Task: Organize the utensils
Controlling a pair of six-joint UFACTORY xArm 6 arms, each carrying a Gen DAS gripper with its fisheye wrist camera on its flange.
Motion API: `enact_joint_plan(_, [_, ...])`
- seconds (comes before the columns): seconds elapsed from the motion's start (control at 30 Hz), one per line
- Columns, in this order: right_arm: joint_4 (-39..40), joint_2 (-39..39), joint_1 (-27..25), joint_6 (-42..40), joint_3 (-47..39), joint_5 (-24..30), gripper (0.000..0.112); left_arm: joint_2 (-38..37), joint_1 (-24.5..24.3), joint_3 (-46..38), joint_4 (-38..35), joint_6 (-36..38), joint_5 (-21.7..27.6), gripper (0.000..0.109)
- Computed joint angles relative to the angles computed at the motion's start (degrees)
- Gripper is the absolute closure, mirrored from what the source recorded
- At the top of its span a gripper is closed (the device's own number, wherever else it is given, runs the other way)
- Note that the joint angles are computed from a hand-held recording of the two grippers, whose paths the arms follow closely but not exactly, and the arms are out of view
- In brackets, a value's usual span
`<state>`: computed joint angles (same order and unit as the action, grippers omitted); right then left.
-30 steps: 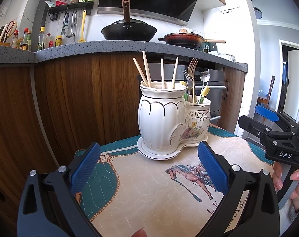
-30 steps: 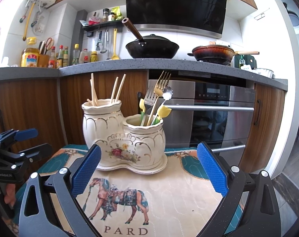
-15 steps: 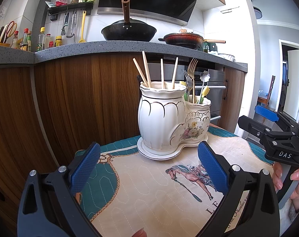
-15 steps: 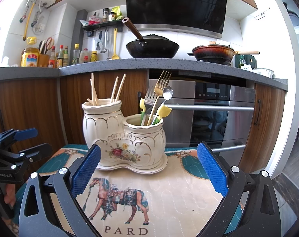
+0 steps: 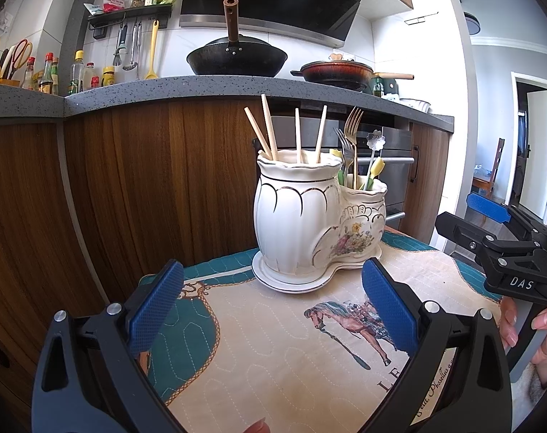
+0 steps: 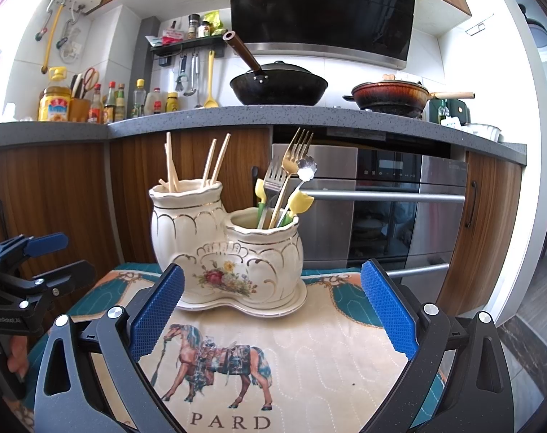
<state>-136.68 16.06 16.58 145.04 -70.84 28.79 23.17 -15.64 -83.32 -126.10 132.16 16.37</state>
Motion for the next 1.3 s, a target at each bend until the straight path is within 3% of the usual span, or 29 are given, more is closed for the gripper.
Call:
enact_joint_plan(0.27, [0.02, 0.02, -0.02, -0.02, -0.04, -0.06, 0.015, -0.39, -0.20, 0.39, -1.85, 2.94, -0.10, 0.011])
enact_joint_plan(1.2, [0.45, 0.05, -0.15, -0.30, -0.13, -0.43, 0.014, 0.36, -0.41, -0.57, -0.18, 1.10, -0.98, 0.011])
enact_joint_plan(1.3, [11.81, 2.03, -1.63, -10.68, -2.45, -4.01, 0.014, 0.67, -0.45, -0.91, -0.14, 0.94, -1.24, 0.011])
